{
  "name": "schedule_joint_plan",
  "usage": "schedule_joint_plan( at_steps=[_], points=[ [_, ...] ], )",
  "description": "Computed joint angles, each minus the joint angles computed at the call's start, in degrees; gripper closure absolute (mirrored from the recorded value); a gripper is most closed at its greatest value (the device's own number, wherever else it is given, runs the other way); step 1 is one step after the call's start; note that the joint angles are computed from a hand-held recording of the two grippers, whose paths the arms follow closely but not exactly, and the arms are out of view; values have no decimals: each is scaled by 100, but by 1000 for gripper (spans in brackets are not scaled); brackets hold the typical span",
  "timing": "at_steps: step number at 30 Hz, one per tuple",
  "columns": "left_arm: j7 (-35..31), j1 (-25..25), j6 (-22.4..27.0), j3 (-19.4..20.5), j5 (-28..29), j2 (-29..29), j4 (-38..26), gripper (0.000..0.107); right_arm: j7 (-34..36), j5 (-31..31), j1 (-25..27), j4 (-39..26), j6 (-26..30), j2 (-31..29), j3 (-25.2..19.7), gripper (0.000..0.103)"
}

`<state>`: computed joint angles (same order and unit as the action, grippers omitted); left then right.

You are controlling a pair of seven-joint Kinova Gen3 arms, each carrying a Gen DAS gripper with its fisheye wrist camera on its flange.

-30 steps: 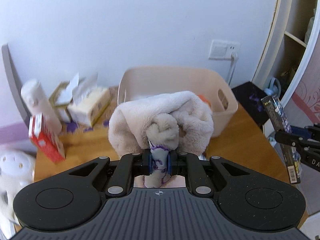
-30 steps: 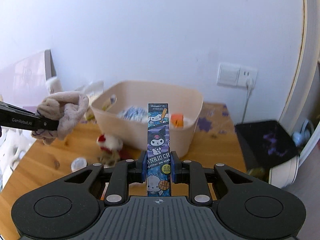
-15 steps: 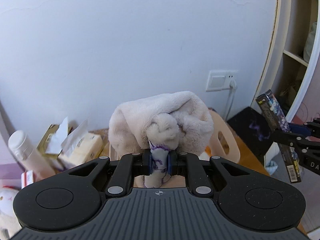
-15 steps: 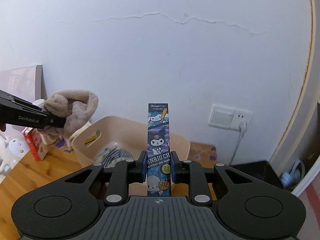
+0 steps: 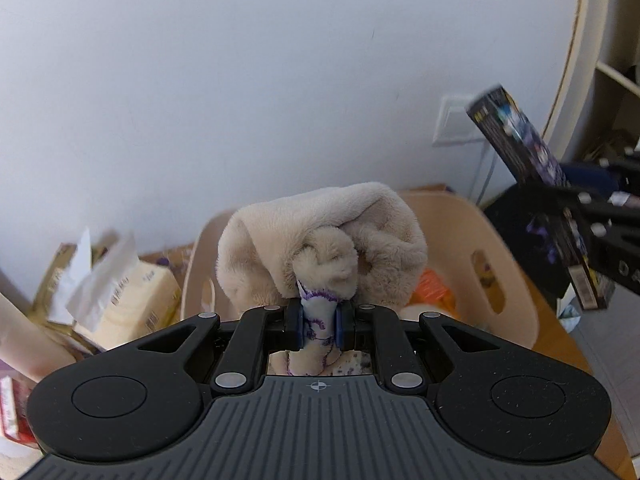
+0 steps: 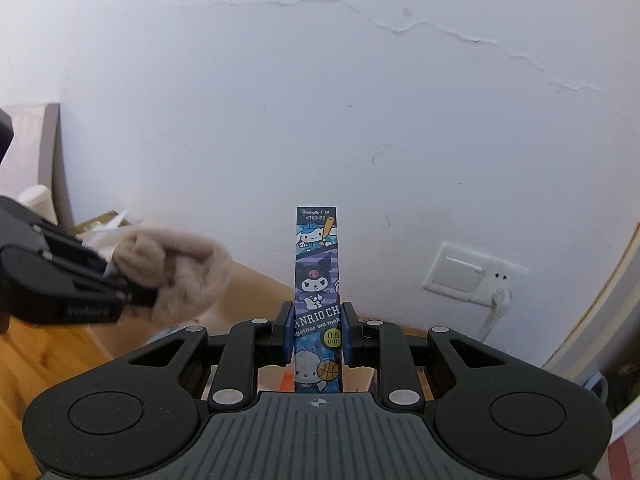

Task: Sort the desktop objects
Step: 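Lift both held items and carry them over the beige basket, then open both grippers to drop the towel and pencil box in the basket, then move both grippers back toward the items on the table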

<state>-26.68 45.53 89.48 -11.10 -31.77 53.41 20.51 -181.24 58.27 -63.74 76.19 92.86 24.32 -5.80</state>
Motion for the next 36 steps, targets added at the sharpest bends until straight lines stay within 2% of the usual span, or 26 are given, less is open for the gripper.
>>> schedule_joint_plan(
  at_steps=[5,11,16,19,21,23,25,27,31,36],
  points=[
    [-24,-246,-67,191,294,54,127,94,290,-55,293,111,-454,145,51,81],
    [-12,-358,-368,362,604,-124,792,94,628,-335,612,242,-1158,276,96,81],
    [-60,-468,-391,469,769,-99,805,92,944,-744,871,314,-1576,303,159,81],
    [-30,-535,-409,509,889,-109,852,74,840,-903,814,444,-1656,286,185,80],
    [16,-494,-259,463,869,-29,679,56,806,-976,811,481,-1695,240,184,70],
    [57,-458,-113,410,823,35,489,49,806,-994,777,458,-1646,250,190,65],
    [70,-445,-116,392,808,18,468,46,713,-989,691,470,-1552,252,199,53],
    [1,-433,34,371,772,97,252,40,645,-983,665,470,-1526,233,191,47],
    [-22,-355,265,290,695,177,-40,37,559,-938,621,387,-1396,203,202,38],
    [-105,-253,575,246,646,247,-378,37,-60,-775,386,389,-1135,101,193,23]
  ],
)
